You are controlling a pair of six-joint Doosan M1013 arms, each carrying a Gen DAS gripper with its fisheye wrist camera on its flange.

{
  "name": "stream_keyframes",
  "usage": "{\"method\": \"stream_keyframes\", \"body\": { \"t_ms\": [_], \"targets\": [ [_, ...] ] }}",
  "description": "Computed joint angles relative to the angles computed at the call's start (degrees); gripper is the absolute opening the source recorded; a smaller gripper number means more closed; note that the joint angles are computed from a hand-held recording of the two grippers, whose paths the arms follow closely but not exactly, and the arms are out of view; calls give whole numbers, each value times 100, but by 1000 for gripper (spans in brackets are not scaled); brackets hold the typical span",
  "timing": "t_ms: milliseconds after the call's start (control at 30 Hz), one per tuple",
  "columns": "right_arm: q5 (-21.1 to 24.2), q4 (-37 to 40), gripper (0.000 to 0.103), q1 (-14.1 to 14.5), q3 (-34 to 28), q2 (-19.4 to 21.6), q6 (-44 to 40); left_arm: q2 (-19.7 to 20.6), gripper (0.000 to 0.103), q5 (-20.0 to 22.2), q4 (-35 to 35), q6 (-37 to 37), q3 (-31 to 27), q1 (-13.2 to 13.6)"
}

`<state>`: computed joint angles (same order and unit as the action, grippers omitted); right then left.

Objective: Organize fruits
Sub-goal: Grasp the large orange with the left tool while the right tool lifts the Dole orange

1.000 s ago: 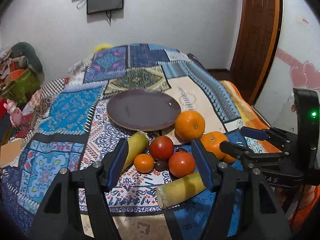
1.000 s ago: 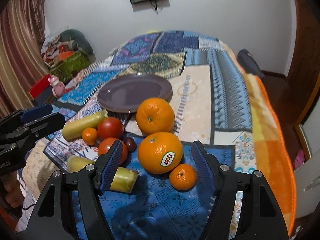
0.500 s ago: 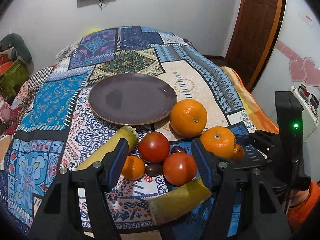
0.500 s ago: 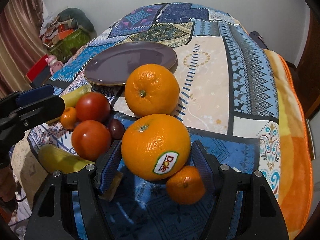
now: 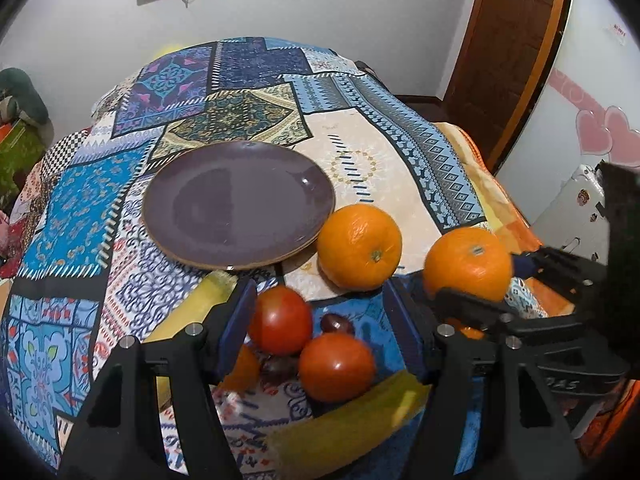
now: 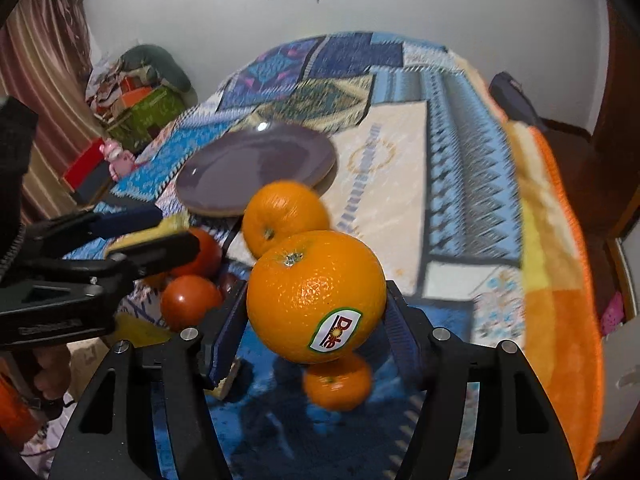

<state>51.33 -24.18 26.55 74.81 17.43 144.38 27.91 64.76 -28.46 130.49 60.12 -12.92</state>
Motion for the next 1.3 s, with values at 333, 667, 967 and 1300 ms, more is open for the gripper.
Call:
{"method": "stream_keyframes", "body": {
  "t_ms": [333,667,967,1300],
  "targets": [
    [-70,-335,62,-120,232,-179,536,274,65,249,382,-512,-364,-301],
    [-166,-433,62,-197,390,-261,739,531,67,472,671,-1227,-644,-460],
    [-201,-393,62,-237,470,-289,774,508,69,213,1035,-1360,-533,-601],
    [-198,-416,62,-233,430,-272,791,461,67,356,792,-1162,-512,-521]
  ]
}}
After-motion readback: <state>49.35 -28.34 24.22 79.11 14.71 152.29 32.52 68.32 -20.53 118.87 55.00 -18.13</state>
